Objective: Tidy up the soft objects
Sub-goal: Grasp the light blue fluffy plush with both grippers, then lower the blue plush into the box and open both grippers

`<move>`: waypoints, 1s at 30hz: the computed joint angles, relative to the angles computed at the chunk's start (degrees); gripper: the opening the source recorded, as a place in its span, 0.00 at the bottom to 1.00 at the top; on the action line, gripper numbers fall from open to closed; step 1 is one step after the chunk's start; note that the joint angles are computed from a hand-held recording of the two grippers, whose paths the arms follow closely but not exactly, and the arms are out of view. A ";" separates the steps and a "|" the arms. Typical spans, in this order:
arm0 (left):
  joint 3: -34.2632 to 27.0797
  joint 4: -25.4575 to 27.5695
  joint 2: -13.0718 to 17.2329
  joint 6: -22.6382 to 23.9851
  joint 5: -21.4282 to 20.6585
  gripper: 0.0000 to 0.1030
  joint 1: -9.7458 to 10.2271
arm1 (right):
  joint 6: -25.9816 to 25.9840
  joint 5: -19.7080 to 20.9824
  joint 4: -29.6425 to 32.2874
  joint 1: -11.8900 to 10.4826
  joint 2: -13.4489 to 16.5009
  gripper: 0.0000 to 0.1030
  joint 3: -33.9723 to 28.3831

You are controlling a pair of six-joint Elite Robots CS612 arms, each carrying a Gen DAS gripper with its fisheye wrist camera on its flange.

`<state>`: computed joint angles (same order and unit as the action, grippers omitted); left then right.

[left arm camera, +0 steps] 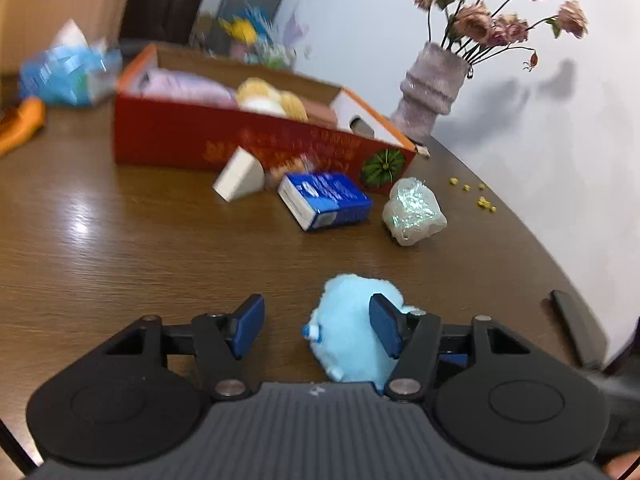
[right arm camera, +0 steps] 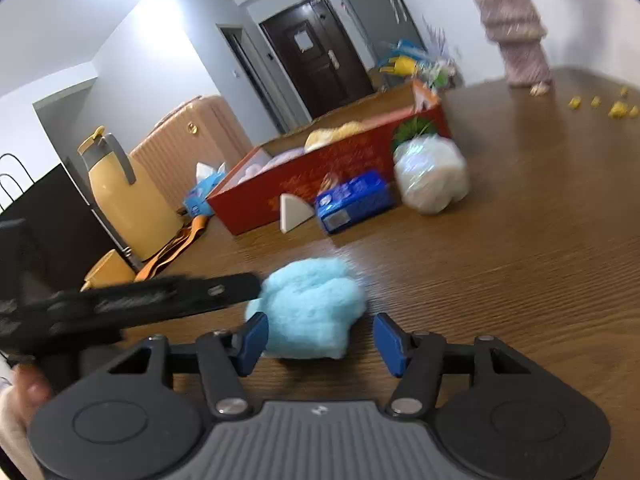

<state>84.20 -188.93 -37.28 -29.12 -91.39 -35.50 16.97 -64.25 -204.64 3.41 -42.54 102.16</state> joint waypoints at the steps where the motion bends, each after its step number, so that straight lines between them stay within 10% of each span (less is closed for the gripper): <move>1: -0.76 -0.09 0.59 -0.71 -2.16 0.57 0.49 | 0.36 0.19 0.79 0.17 0.37 0.53 -0.68; 8: -1.72 -3.24 1.99 -2.62 -8.82 0.29 1.75 | 3.87 2.48 1.37 -0.02 1.97 0.40 -2.84; 22: -3.63 -7.51 1.95 -6.19 -12.04 0.29 3.24 | 2.22 2.48 -1.32 -0.10 0.55 0.32 -3.33; 30: -21.89 1.53 6.93 -2.00 -10.76 0.30 7.29 | -4.00 4.46 9.77 0.09 4.22 0.31 -21.88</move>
